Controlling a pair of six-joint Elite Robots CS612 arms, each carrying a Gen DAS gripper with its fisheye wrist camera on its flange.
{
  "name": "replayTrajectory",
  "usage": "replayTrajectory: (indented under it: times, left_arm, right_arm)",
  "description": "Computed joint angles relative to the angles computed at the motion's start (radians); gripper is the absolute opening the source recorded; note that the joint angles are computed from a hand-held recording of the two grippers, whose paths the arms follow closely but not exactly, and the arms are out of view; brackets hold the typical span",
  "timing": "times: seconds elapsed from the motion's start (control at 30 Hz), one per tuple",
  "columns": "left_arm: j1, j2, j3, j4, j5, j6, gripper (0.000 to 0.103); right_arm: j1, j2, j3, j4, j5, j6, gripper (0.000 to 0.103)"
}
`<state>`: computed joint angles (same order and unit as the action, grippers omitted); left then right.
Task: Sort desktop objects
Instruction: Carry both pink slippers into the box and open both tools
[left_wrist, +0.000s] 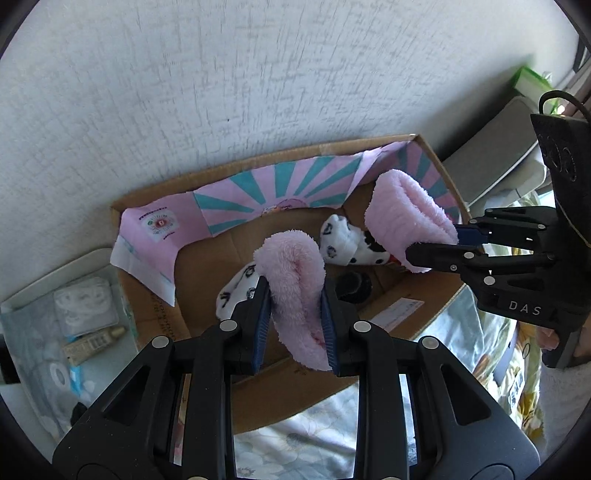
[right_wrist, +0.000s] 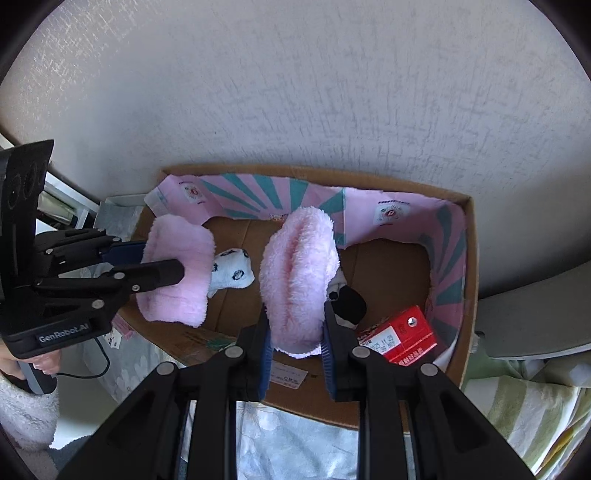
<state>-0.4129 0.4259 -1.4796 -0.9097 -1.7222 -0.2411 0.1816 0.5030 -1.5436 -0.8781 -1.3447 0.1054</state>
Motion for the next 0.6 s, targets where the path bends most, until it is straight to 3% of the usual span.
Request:
replayTrajectory:
  times: [0.4,0.43,0.47,0.5,0.53,0.57,0.6]
  left_arm:
    - [-0.015,0.004,0.002,0.008,0.071,0.02,0.023]
    - [-0.017,0.004,0.002,0.006,0.093,0.007,0.027]
    - [-0.018,0.003,0.002,0.008,0.111,-0.015,0.032]
    - [-0.015,0.0,0.004,0.013,0.112,-0.033,0.055]
    - [-0.012,-0.002,0.005,0.016,0.103,-0.044,0.1]
    - [-0.009,0.003,-0.002,0.0,0.088,-0.045,0.101]
    - [-0.007,0.012,-0.015,-0.03,0.081,-0.046,0.103]
  right_arm:
    - [0.001,0.002,0.022,0.035,0.009,-0.024,0.023]
    - [0.003,0.001,0.023,0.036,0.007,-0.029,0.023]
    - [0.005,0.001,0.022,0.036,0.003,-0.034,0.025]
    - [0.008,0.003,0.013,0.034,0.0,-0.033,0.031]
    - [0.009,0.005,0.008,0.026,-0.002,-0.029,0.041]
    - [0.009,0.006,0.004,0.023,-0.002,-0.021,0.047]
    - [0.009,0.005,0.003,0.021,-0.002,-0.012,0.064]
